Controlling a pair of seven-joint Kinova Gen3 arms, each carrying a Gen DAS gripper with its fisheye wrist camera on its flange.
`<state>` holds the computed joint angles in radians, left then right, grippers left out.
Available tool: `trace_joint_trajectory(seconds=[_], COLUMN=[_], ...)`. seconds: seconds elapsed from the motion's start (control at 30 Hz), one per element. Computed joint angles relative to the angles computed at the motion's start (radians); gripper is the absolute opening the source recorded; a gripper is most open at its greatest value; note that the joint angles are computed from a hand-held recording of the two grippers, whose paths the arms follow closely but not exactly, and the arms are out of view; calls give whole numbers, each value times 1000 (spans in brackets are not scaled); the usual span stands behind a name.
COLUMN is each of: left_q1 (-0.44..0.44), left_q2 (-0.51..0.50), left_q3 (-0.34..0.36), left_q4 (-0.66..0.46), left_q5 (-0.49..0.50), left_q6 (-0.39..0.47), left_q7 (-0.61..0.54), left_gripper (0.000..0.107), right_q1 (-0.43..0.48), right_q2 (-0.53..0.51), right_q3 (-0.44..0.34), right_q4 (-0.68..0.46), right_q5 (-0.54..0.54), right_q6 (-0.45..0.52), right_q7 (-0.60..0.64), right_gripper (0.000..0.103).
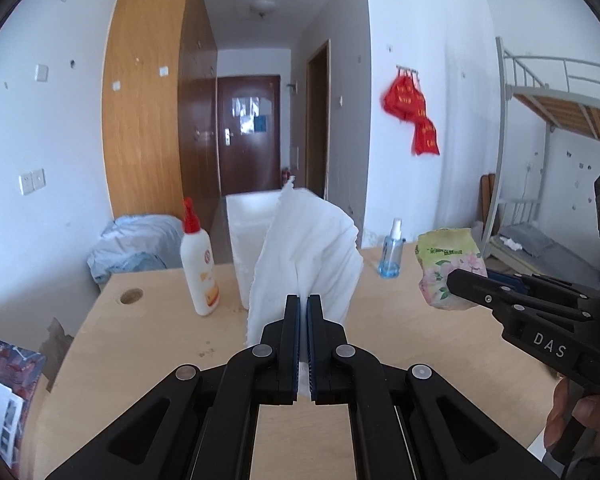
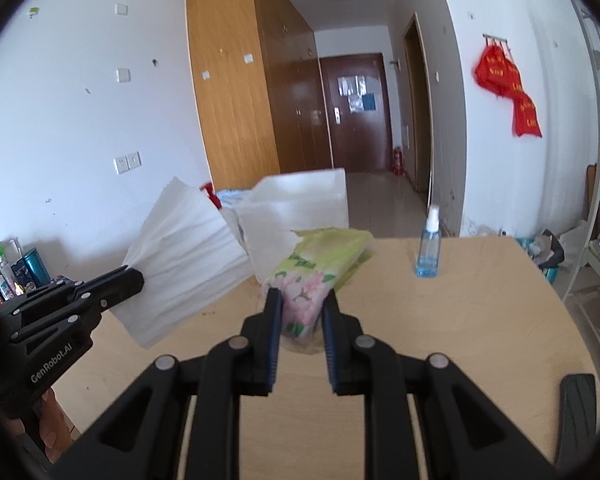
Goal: Organize soft objects
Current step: 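Lift and carry the paper towels and tissue pack toward the foam box with both tools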
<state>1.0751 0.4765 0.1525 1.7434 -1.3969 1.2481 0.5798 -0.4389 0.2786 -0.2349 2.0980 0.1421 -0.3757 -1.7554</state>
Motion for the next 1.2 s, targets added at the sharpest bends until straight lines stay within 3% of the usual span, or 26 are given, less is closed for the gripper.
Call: trace_joint_trajectory(seconds=[0.33,0.5,0.8,1.2], left_q1=[90,111,112,99], left_q2=[11,17,27,38], left_q3=[11,19,19,-4], left_q4=[-18,-28,-53,-79], left_q5=[-35,-45,-27,-13], left_q6=[181,235,250,251], left_q7=[26,38,27,-6], left_gripper=[3,3,3,3], right_q1=[-45,-50,-30,-47], right_q2=[-82,-84,-80,-59], right_q3=[22,16,13,19], right_q4=[106,108,108,74], right_q5=[-57,-44,-1,-32], right_q6=[-172,-194,-200,-168], right_q7=[77,85,59,87], right_gripper=[23,23,23,23])
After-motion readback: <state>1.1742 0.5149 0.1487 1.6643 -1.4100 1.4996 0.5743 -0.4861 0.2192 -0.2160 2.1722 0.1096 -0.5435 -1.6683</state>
